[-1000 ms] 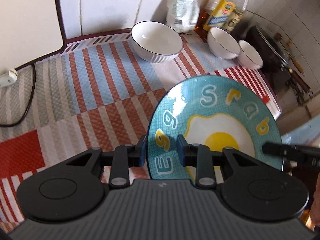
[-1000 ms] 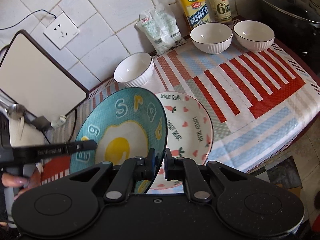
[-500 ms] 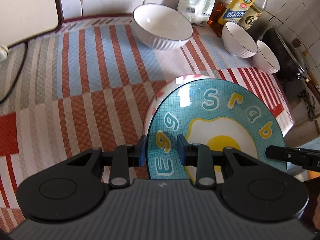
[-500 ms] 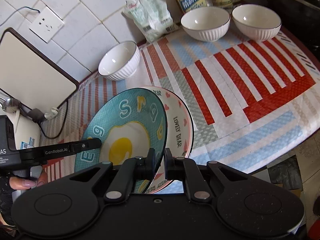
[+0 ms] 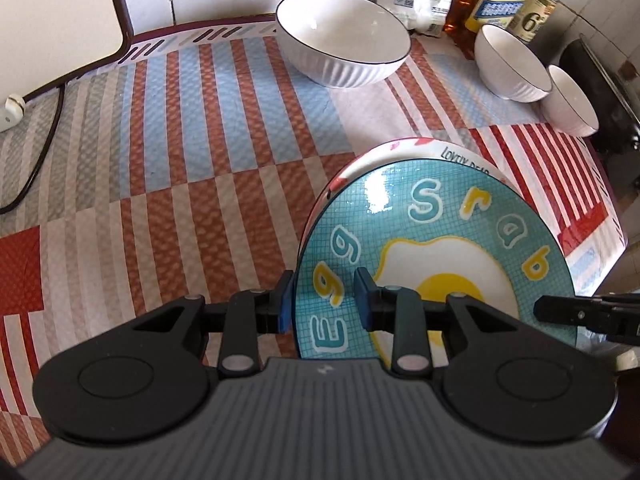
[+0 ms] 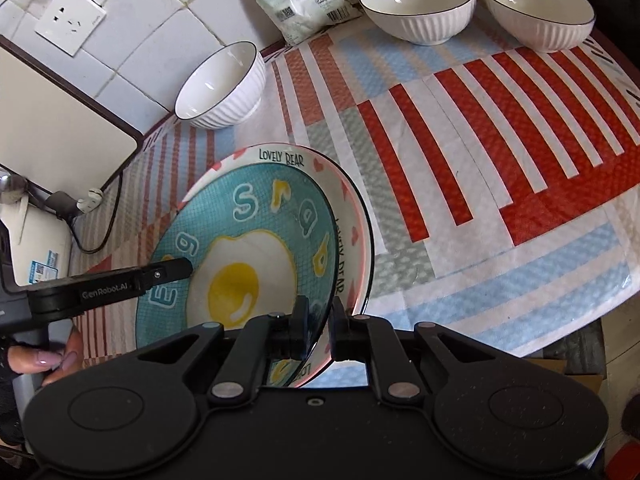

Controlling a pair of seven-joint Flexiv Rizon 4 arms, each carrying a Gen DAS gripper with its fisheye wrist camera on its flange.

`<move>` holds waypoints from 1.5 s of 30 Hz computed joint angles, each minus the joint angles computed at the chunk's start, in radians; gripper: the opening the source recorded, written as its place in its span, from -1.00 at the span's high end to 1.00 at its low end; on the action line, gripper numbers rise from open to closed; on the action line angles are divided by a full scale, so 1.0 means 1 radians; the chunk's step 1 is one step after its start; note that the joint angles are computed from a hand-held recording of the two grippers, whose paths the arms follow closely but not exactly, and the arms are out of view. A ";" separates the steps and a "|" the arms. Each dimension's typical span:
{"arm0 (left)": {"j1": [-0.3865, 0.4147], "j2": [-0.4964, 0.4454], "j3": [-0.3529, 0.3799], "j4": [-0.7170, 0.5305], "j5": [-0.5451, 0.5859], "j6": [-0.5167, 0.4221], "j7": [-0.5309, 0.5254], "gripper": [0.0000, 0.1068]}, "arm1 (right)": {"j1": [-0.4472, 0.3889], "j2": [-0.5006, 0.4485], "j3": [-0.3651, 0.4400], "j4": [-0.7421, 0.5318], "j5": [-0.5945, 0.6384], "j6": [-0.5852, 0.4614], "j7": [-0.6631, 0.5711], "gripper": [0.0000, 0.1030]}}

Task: Organize plates and bowls
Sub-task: 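Lower the teal egg plate onto the Lovely Bear bunny plate with both grippers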

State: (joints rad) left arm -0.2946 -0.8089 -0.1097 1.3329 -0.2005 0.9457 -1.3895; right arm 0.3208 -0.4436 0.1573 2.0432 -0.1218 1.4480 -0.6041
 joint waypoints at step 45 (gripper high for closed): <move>-0.118 0.129 0.118 0.010 0.264 -0.091 -0.184 0.36 | 0.064 0.134 -0.144 0.063 -0.460 -0.170 0.075 0.51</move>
